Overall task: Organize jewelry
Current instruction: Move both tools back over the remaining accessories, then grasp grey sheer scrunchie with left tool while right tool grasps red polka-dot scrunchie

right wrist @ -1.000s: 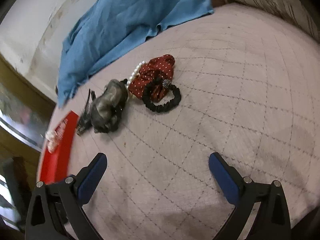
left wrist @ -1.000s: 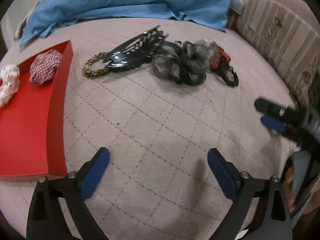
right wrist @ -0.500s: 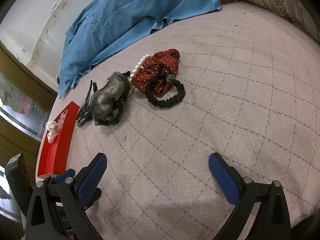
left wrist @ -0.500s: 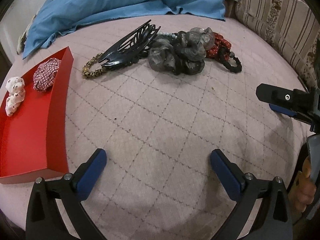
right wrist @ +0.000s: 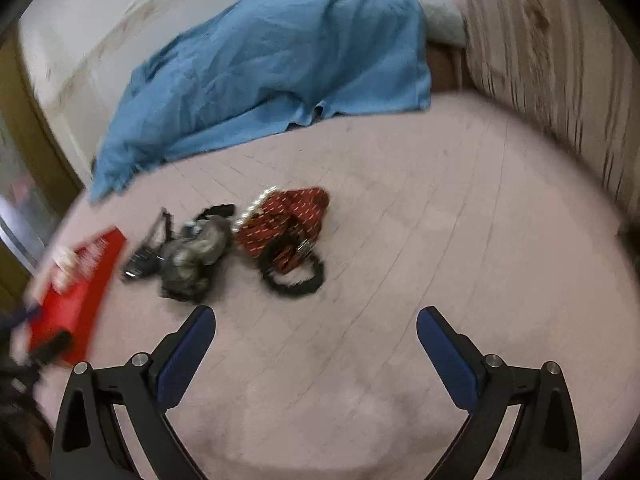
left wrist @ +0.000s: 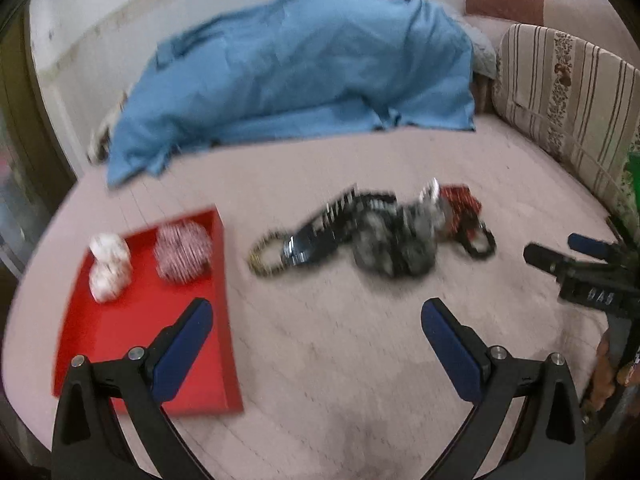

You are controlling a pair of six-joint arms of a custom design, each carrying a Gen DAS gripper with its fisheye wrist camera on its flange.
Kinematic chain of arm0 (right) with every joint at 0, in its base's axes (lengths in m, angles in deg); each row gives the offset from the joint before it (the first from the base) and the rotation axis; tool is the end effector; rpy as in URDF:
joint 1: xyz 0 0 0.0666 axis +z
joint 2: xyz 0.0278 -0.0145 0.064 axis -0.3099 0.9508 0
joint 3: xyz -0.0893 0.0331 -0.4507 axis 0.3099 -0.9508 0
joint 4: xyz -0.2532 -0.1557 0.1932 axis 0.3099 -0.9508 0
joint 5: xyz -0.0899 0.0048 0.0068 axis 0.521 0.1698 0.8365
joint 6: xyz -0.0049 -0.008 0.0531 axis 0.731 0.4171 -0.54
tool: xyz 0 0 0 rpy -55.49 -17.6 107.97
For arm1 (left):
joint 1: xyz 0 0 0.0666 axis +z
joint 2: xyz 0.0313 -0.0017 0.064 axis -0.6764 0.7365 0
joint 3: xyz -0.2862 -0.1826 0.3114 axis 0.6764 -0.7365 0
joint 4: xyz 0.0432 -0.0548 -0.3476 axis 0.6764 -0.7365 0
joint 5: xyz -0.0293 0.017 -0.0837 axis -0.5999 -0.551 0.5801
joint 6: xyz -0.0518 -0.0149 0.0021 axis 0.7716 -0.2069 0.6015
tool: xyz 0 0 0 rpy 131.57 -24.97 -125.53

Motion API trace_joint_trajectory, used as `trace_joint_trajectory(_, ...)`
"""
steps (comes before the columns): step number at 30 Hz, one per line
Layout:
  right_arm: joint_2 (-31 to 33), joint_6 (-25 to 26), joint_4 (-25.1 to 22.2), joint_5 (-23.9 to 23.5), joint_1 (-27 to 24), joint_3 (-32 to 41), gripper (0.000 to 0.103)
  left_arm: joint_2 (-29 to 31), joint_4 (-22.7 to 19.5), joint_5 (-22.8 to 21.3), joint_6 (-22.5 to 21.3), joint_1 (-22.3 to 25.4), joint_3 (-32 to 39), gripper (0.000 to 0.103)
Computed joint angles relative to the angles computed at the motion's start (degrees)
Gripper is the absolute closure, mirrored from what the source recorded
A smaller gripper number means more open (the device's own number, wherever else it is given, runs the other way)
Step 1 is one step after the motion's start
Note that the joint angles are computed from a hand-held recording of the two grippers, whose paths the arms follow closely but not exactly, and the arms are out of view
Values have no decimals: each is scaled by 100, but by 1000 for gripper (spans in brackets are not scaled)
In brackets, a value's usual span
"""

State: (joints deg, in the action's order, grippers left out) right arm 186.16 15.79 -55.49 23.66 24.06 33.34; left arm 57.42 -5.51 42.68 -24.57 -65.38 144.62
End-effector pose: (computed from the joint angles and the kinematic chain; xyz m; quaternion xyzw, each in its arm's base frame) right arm 0.4134 0.3466 0.4396 0.2104 0.9069 0.0062 0.3650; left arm 0.4885 -0.2063 0.4818 0.2600 0.8822 -0.0464 0.3898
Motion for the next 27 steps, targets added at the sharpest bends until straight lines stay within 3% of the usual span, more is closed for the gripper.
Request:
trace_joint_trajectory(3,208,385,-576,237,-86,414,1,-11,481,-289,98,-124,-10,0)
trace_joint_trajectory(5,219,483,-642,556,-94,483,1,48,688,-394,90,-201,78,0)
trace_joint_trajectory(7,246,529,-719,1150,-55,555,1,174,629,-459,74,-264,257,0)
trace_joint_trajectory(9,241,689,-518,1372,-89,514,1,370,343,-401,183,-302,524,0)
trace_joint_trajectory(12,276,950,-145,781,-367,455,2,625,-87,-149,380,-318,832,0)
trace_joint_trajectory(14,192,1202,483,209,-562,208,6,794,-369,150,416,-328,1005,0)
trace_joint_trajectory(16,232,1320,730,-155,-717,164,10,903,-492,227,368,-380,1078,0)
trace_joint_trajectory(21,510,1628,959,-857,-1005,348,26,1276,-919,441,372,-489,1428,0)
trace_joint_trajectory(27,725,1818,1171,-1336,-1199,399,30,1712,-1296,705,613,-516,1929,3)
